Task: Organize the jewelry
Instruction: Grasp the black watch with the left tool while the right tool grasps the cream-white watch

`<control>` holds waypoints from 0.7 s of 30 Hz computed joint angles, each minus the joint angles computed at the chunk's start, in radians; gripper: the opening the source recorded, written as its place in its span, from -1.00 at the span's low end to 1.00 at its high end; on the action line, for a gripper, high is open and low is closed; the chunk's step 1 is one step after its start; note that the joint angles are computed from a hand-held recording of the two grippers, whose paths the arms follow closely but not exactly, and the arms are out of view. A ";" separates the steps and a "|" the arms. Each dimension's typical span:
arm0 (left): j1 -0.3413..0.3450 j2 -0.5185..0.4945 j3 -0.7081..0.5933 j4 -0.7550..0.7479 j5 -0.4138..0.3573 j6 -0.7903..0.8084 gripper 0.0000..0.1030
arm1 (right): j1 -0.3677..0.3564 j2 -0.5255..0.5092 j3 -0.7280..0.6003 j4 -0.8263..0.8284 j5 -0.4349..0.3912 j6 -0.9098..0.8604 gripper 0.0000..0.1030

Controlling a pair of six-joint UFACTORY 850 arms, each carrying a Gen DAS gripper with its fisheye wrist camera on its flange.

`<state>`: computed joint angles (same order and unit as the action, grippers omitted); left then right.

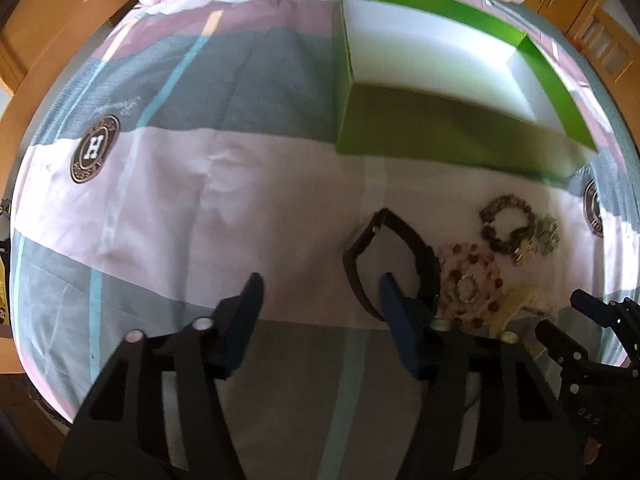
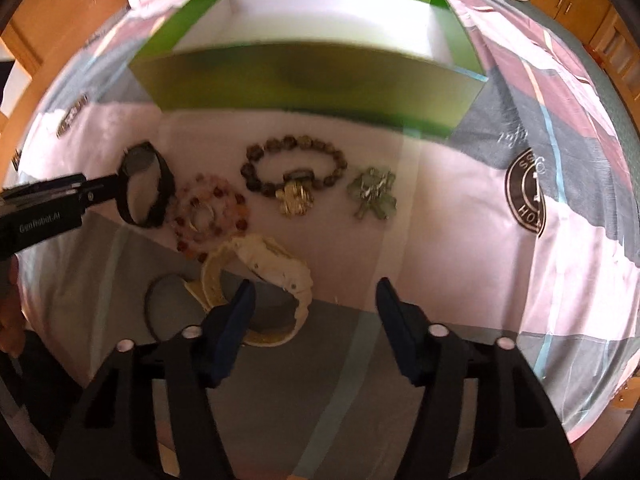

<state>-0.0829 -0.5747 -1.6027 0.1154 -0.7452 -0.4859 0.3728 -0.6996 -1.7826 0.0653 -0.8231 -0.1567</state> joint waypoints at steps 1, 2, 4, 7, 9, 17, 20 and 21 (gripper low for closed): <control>0.001 -0.003 -0.001 -0.013 -0.003 0.010 -0.15 | 0.006 -0.007 -0.005 -0.011 -0.002 0.012 0.03; 0.004 -0.009 -0.002 -0.035 -0.003 0.026 -0.22 | 0.006 -0.015 -0.007 -0.019 -0.008 0.019 -0.10; 0.009 -0.020 -0.007 -0.066 -0.006 0.048 -0.37 | 0.007 -0.025 -0.005 -0.030 -0.018 0.027 -0.24; 0.007 -0.037 -0.020 -0.065 -0.014 0.054 -0.42 | 0.016 -0.021 0.015 -0.048 0.000 0.033 -0.36; 0.005 -0.042 -0.024 -0.058 -0.009 0.053 -0.66 | 0.015 -0.005 0.035 -0.021 0.017 0.006 -0.82; 0.016 0.001 0.016 -0.122 0.092 0.101 -0.93 | -0.001 0.007 -0.006 0.064 0.081 -0.028 -0.83; 0.014 0.027 0.027 -0.093 0.138 0.082 -0.93 | -0.010 0.015 -0.016 0.075 0.131 -0.009 -0.83; 0.015 0.033 0.025 -0.096 0.152 0.088 -0.93 | -0.013 0.016 -0.021 0.085 0.145 -0.009 -0.83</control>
